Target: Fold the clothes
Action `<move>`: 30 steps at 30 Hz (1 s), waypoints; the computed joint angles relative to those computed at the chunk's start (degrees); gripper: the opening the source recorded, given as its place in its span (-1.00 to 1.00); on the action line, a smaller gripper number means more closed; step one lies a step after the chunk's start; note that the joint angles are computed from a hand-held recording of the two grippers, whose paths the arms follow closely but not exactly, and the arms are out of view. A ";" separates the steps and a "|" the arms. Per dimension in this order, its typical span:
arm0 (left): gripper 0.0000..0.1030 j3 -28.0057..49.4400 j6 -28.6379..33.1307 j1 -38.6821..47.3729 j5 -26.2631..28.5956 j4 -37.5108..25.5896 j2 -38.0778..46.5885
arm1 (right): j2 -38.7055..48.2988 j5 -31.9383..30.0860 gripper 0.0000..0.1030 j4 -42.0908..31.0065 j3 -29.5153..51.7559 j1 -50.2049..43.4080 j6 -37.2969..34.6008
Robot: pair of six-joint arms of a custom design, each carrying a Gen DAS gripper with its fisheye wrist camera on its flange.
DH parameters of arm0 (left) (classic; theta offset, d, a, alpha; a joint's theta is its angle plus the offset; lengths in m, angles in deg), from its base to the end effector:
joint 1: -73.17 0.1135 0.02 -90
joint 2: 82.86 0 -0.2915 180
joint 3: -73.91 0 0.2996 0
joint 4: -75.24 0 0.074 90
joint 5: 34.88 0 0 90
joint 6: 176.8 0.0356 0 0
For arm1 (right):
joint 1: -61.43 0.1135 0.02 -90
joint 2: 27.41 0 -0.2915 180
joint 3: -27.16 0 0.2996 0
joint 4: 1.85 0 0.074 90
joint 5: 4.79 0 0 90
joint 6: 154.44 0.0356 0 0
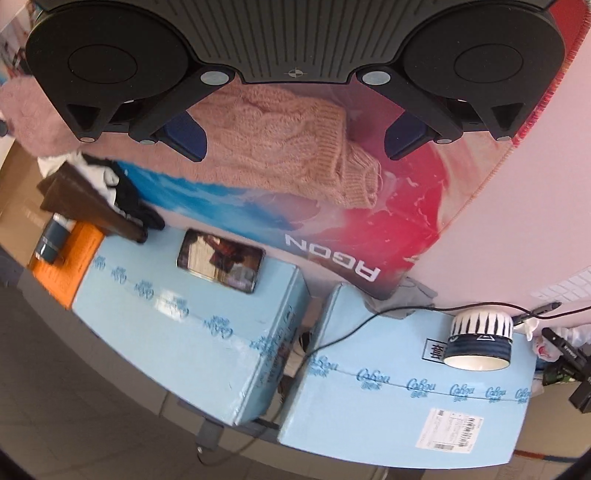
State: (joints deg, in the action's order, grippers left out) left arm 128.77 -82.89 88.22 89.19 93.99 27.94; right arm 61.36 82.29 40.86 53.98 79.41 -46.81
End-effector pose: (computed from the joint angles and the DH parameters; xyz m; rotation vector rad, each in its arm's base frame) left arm 0.3661 0.0778 0.0752 0.1144 2.1267 -0.4641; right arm 0.2449 0.0814 0.1044 -0.0409 1.9335 0.4668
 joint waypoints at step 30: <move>-0.83 1.92 -11.88 -2.77 -8.31 10.22 3.37 | 6.04 -7.12 0.10 -12.65 10.73 -8.25 8.30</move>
